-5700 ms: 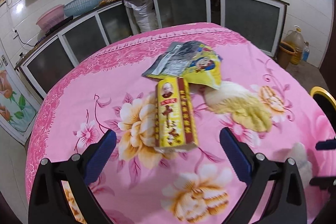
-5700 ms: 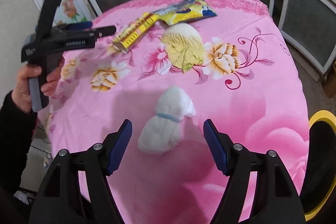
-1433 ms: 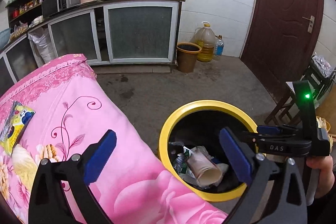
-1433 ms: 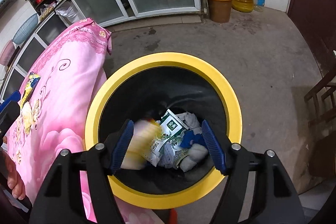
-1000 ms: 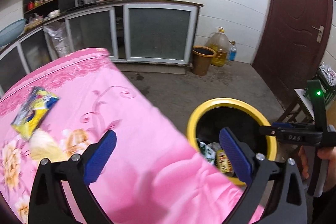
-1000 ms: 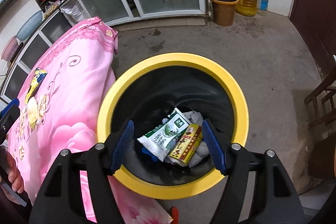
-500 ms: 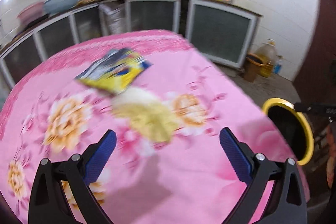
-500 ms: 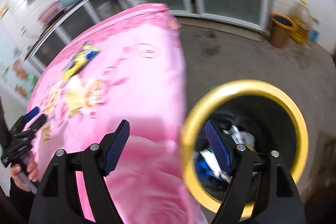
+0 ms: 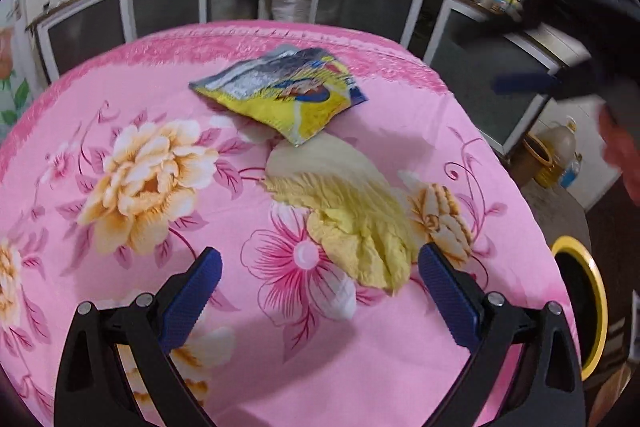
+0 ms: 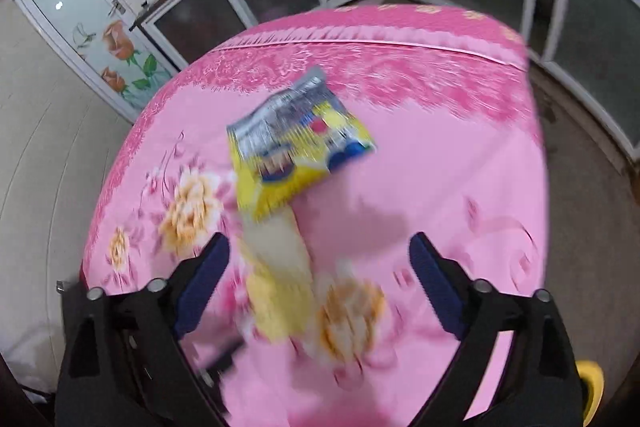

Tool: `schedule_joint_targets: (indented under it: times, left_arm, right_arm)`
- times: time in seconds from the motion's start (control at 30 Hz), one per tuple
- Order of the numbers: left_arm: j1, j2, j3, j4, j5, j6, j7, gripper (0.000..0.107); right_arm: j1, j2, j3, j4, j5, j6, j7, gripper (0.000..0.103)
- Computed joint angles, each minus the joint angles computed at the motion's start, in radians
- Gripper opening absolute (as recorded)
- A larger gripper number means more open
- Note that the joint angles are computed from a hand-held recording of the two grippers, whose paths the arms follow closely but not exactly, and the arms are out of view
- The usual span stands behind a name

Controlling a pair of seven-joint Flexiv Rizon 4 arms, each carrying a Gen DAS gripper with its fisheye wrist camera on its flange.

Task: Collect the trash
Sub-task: 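Grasp the yellow-green cabbage leaf with the left tool while the right tool grasps the silver-yellow snack bag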

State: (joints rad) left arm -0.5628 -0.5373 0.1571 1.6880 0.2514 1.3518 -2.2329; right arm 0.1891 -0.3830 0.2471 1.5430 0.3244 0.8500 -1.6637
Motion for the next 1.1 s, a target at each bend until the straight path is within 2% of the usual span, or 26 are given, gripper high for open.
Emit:
schedule_joint_targets:
  times: [0.1,0.2,0.3,0.47,0.67,0.7,0.73,0.8,0.83,0.87,0.9,0.93,1.0,1.1]
  left_arm:
    - [0.028,-0.014,-0.027,-0.008,-0.038,-0.015,0.014,0.095]
    - [0.046,-0.026,-0.044,-0.019,-0.064,-0.032,0.024,0.095]
    - [0.082,-0.042,-0.084,-0.030,-0.110,-0.039,0.066,0.095]
    - [0.100,-0.083,-0.105,-0.082,-0.159,-0.092,0.120,0.095]
    - [0.079,-0.128,-0.078,-0.151,-0.153,-0.131,0.127,0.095]
    - [0.070,-0.135,-0.068,-0.164,-0.145,-0.139,0.123,0.092]
    - [0.049,-0.146,-0.044,-0.189,-0.124,-0.162,0.112,0.080]
    - [0.018,-0.168,-0.013,-0.234,-0.082,-0.197,0.091,0.073]
    - [0.012,-0.176,-0.008,-0.251,-0.066,-0.205,0.087,0.061]
    - [0.019,-0.174,-0.021,-0.249,-0.060,-0.194,0.093,0.052]
    - [0.040,-0.175,-0.055,-0.241,-0.069,-0.166,0.117,0.027]
    - [0.058,-0.173,-0.083,-0.231,-0.087,-0.146,0.136,0.012]
    - [0.061,-0.174,-0.092,-0.230,-0.104,-0.138,0.149,0.009]
    - [0.097,-0.155,-0.137,-0.173,-0.156,-0.073,0.173,0.007]
  right_arm:
    - [0.022,-0.125,-0.010,-0.176,-0.014,-0.109,0.054,0.089]
    - [0.054,-0.220,-0.031,-0.287,-0.075,-0.161,0.105,0.089]
    - [0.053,-0.318,-0.018,-0.415,-0.074,-0.229,0.144,0.089]
    - [0.107,-0.403,-0.052,-0.508,-0.172,-0.278,0.184,0.090]
    - [0.121,-0.453,-0.052,-0.550,-0.211,-0.293,0.177,0.090]
    - [0.128,-0.452,-0.058,-0.542,-0.222,-0.279,0.178,0.088]
    - [0.129,-0.451,-0.059,-0.538,-0.229,-0.277,0.175,0.088]
    - [0.139,-0.458,-0.064,-0.542,-0.246,-0.281,0.180,0.081]
    - [0.149,-0.463,-0.072,-0.546,-0.261,-0.284,0.190,0.076]
    - [0.155,-0.462,-0.079,-0.542,-0.275,-0.281,0.193,0.065]
    - [0.146,-0.468,-0.066,-0.557,-0.268,-0.292,0.184,0.040]
    - [0.142,-0.467,-0.063,-0.564,-0.264,-0.305,0.187,0.032]
    - [0.145,-0.452,-0.069,-0.545,-0.270,-0.292,0.198,0.013]
    - [0.145,-0.409,-0.066,-0.481,-0.278,-0.230,0.181,0.007]
